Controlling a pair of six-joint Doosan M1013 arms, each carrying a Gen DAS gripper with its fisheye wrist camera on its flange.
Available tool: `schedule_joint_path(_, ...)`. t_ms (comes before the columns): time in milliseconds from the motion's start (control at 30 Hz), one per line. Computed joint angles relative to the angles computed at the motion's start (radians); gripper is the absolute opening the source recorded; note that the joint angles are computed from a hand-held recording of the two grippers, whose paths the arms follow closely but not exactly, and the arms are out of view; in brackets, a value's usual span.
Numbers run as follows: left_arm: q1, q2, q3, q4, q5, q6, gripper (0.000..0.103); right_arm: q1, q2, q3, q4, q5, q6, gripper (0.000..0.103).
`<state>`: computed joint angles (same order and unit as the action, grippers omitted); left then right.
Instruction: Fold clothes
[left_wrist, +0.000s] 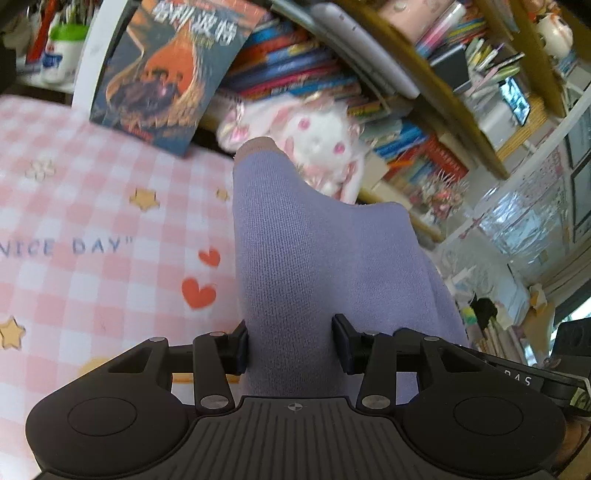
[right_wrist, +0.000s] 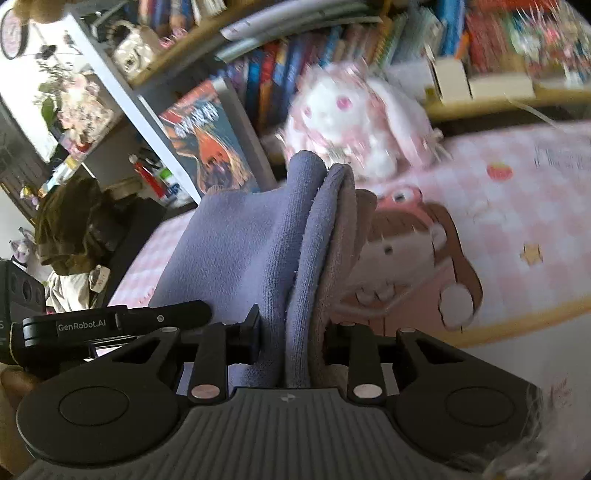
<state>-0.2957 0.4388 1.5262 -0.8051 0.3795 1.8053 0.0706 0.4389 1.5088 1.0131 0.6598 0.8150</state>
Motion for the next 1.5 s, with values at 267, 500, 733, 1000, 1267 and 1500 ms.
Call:
schedule_joint_path(267,0.018,-0.019,0.017,-0.043,-0.033,0.061,0.043,0.021,0.001,-0.019,0.04,-0.017,-0.064,0.026)
schedule_joint_path(500,0.05,-0.018,0.019,-0.041,-0.039,0.082,0.043,0.058,0.025,-0.055,0.007,-0.028,-0.056,0.026)
schedule_joint_path(733,0.094,0.019,-0.019,-0.131,-0.024,0.169,0.043,0.096,0.076,-0.129,-0.04,-0.054,-0.025,0.026)
schedule_joint_path(1000,0.132,0.098,-0.108,-0.166,0.019,0.204,0.043,0.123,0.157,-0.248,-0.141,-0.072,0.065,0.026)
schedule_joint_path(1267,0.145,0.167,-0.184,-0.065,0.063,0.113,0.043,0.125,0.254,-0.366,-0.215,-0.016,0.172,0.027)
schedule_joint_path(1500,0.144,0.203,-0.222,0.012,0.079,0.033,0.043,0.129,0.3,-0.417,-0.259,0.005,0.239,0.027)
